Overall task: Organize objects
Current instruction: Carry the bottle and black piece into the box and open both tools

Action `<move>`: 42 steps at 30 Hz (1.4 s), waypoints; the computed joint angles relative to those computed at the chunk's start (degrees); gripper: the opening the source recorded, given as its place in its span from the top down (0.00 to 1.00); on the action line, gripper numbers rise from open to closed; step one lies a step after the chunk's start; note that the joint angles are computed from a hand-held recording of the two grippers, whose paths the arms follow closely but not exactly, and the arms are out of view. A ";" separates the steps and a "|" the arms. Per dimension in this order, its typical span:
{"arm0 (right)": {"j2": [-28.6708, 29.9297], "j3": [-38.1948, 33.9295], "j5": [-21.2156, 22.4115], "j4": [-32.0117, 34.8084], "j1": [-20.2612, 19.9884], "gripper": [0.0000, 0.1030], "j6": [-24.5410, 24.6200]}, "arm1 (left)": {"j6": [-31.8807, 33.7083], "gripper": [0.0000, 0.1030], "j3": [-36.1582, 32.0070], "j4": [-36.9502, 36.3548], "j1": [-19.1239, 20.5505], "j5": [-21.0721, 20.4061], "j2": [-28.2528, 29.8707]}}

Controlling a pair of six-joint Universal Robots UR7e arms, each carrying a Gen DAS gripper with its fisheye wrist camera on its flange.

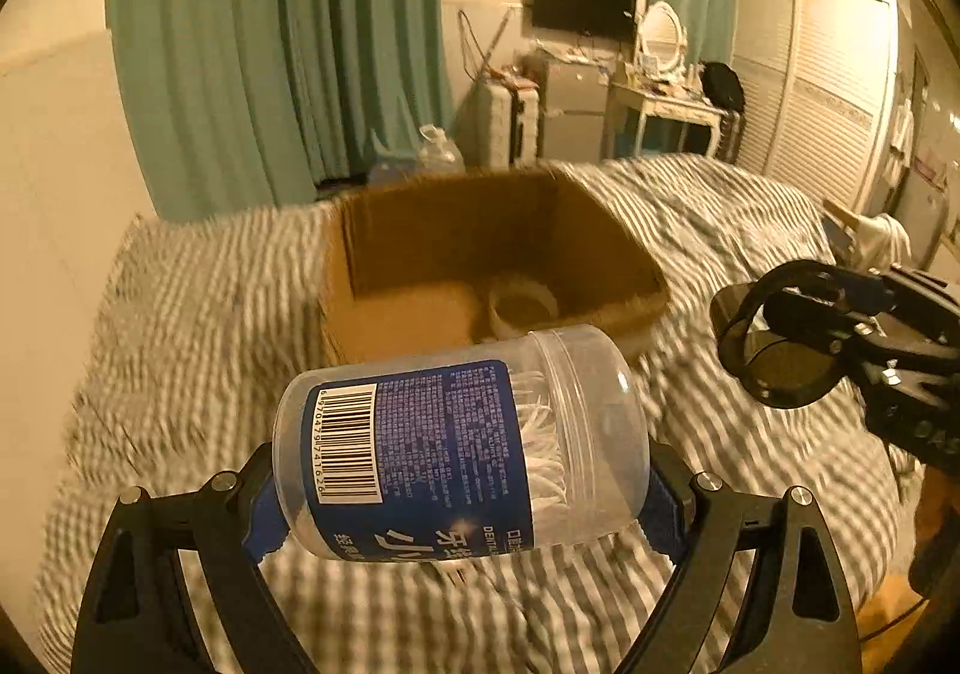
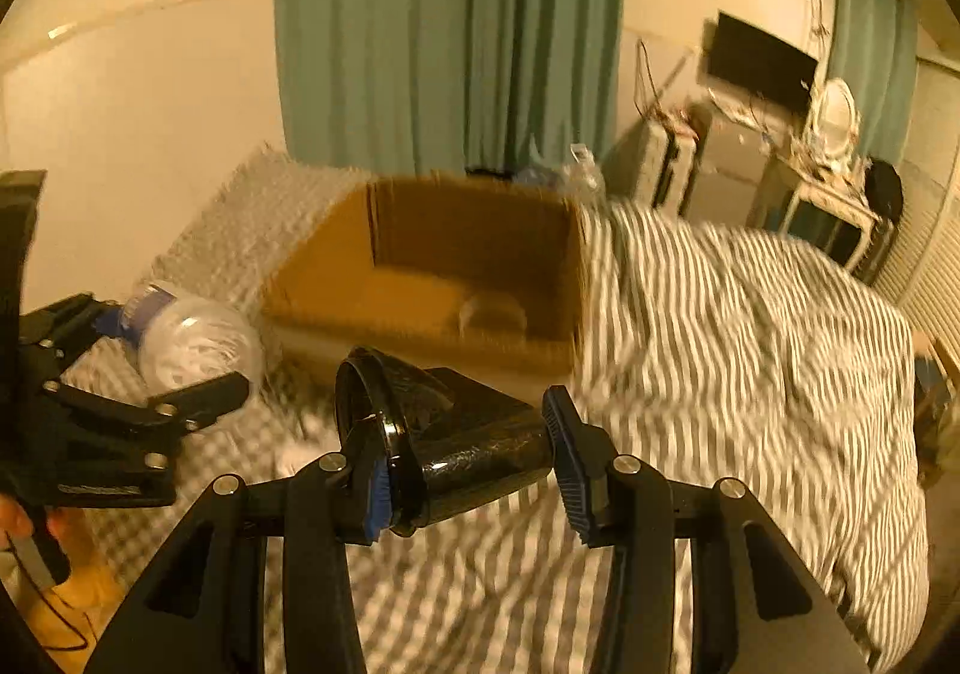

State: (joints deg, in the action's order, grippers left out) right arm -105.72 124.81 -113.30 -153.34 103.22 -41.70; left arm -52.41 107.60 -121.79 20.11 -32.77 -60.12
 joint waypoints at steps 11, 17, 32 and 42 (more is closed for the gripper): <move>17.65 -15.15 5.58 -6.08 2.73 0.58 0.20 | 16.44 0.10 -11.60 -10.39 8.60 7.35 6.34; 25.49 -18.16 5.68 -9.50 -1.74 0.58 -0.73 | 24.62 0.10 -16.33 -15.62 14.62 5.58 12.98; 27.02 -18.63 10.75 -6.54 -8.65 0.16 4.83 | 18.10 0.00 -16.81 -9.97 17.11 5.47 15.71; 14.86 -13.51 4.29 -2.20 -0.51 0.16 4.25 | 8.09 0.00 -12.51 2.49 8.38 6.01 4.85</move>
State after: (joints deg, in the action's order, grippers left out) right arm -90.86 111.29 -109.01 -155.54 102.71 -37.44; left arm -44.33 95.08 -119.30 28.50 -26.76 -55.27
